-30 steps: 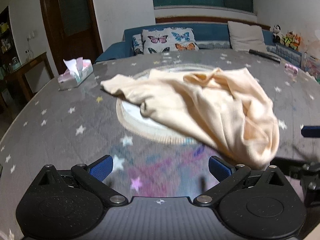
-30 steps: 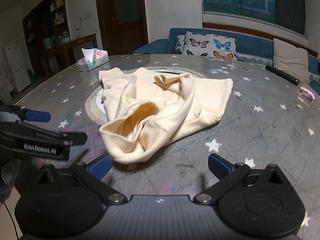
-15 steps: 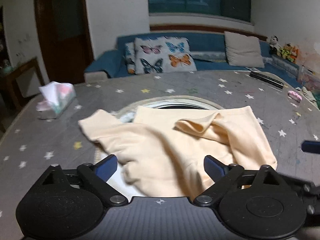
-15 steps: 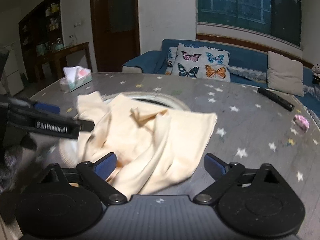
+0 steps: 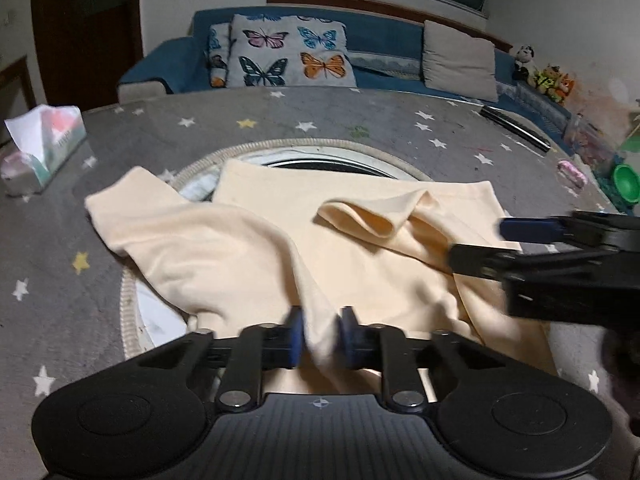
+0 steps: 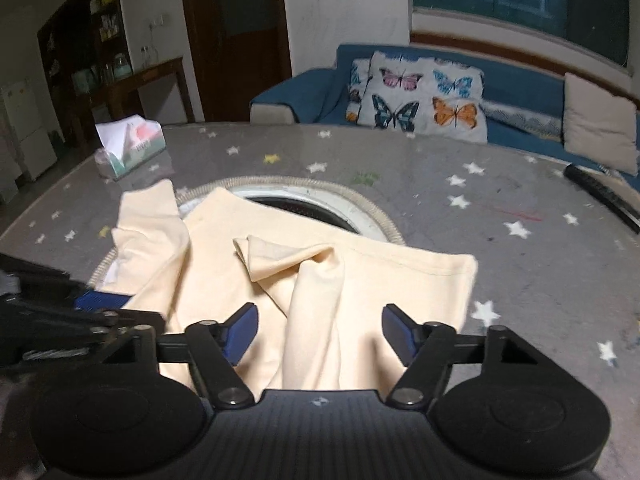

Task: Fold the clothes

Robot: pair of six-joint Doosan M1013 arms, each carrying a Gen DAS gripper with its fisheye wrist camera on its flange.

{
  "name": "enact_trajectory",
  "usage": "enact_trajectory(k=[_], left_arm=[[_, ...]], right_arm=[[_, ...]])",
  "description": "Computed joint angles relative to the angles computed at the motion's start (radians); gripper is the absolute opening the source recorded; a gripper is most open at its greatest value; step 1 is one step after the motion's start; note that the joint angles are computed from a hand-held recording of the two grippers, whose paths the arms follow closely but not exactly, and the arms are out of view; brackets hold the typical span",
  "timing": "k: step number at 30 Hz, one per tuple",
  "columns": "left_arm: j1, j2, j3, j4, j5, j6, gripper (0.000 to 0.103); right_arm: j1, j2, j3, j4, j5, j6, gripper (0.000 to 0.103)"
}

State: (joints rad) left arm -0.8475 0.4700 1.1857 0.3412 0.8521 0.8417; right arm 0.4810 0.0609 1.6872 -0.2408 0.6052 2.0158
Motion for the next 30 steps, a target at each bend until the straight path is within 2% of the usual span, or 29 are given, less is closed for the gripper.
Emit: enact_trajectory(k=[1, 2, 4, 6, 7, 11, 15, 19, 23, 26, 29, 30], left_arm=[[0.001, -0.007, 0.011, -0.002, -0.013, -0.001, 0.012], [0.0, -0.012, 0.018, 0.004, -0.021, -0.008, 0.011], [-0.002, -0.028, 0.041, 0.017, -0.041, -0.026, 0.01], [-0.004, -0.05, 0.068, 0.039, -0.06, -0.059, 0.01], [-0.004, -0.06, 0.08, 0.048, -0.068, -0.076, 0.009], [-0.01, -0.112, 0.147, 0.1, -0.09, -0.159, 0.009], [-0.019, -0.175, 0.225, 0.142, -0.107, -0.239, 0.009], [-0.031, -0.231, 0.3, 0.166, -0.102, -0.309, 0.009], [-0.044, -0.265, 0.352, 0.145, -0.077, -0.318, 0.009], [-0.05, -0.274, 0.373, 0.116, -0.057, -0.3, 0.01], [-0.056, -0.286, 0.39, 0.118, -0.053, -0.29, 0.014], [-0.06, -0.29, 0.392, 0.128, -0.052, -0.291, 0.014]], right_arm=[[-0.006, 0.012, -0.007, 0.029, 0.005, -0.024, 0.051], [-0.009, 0.018, -0.009, 0.053, 0.01, -0.038, 0.045], [-0.016, 0.023, -0.011, 0.085, 0.015, -0.049, 0.021], [-0.018, 0.013, 0.001, 0.083, 0.006, -0.032, 0.011], [-0.018, 0.004, 0.009, 0.075, -0.002, -0.017, 0.009], [-0.007, -0.053, 0.05, -0.009, -0.023, 0.07, 0.008], [0.009, -0.13, 0.105, -0.129, -0.019, 0.219, 0.008], [0.04, -0.204, 0.164, -0.277, 0.027, 0.417, 0.008], [0.067, -0.27, 0.224, -0.287, 0.109, 0.489, 0.01], [0.073, -0.287, 0.249, -0.258, 0.177, 0.489, 0.022], [0.08, -0.285, 0.254, -0.269, 0.206, 0.476, 0.033], [0.085, -0.281, 0.251, -0.281, 0.214, 0.472, 0.04]])
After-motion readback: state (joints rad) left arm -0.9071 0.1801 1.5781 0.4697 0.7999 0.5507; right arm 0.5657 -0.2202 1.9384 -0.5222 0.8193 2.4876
